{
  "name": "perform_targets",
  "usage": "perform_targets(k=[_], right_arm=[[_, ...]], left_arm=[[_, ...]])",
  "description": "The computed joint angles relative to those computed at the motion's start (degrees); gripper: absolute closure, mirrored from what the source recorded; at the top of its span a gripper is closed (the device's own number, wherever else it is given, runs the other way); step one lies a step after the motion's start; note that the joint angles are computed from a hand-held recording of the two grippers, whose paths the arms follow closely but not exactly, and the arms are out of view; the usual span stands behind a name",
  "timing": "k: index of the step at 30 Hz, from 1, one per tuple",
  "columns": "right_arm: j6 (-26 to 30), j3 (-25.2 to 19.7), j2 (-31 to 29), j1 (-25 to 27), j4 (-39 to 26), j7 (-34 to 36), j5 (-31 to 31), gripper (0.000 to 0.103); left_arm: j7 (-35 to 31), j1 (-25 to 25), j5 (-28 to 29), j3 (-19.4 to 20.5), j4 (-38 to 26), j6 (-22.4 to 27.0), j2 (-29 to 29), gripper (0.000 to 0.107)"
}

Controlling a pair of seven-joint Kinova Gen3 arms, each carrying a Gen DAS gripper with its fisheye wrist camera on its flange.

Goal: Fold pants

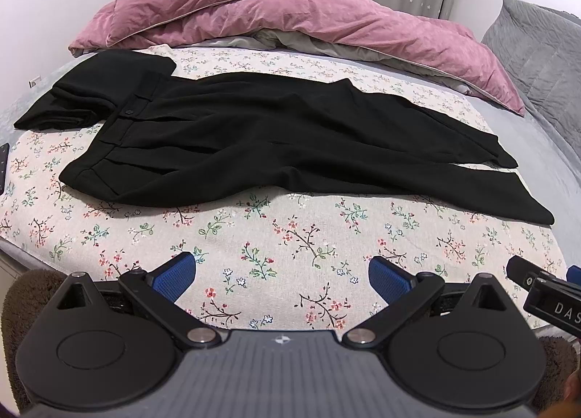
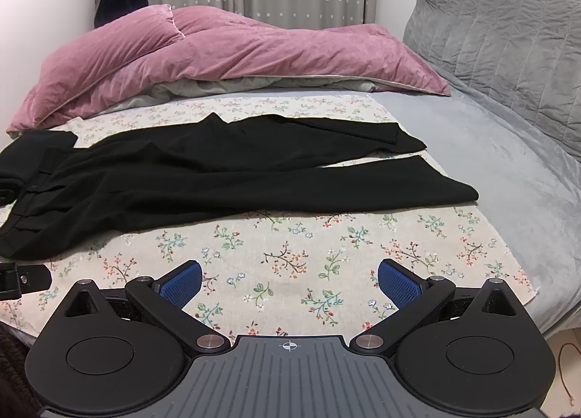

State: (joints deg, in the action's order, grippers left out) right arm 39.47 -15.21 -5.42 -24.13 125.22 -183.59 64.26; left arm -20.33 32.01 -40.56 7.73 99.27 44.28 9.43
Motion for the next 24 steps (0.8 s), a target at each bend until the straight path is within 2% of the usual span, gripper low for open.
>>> perform_targets(k=[24], right_arm=[[-3.45,2.49,3.12,0.33,-0.78,1.4,-0.56,0.0]], left_arm=[[-3.96,-0.43,3.74,-1.77,-2.78,0.68,3.74,0.004]])
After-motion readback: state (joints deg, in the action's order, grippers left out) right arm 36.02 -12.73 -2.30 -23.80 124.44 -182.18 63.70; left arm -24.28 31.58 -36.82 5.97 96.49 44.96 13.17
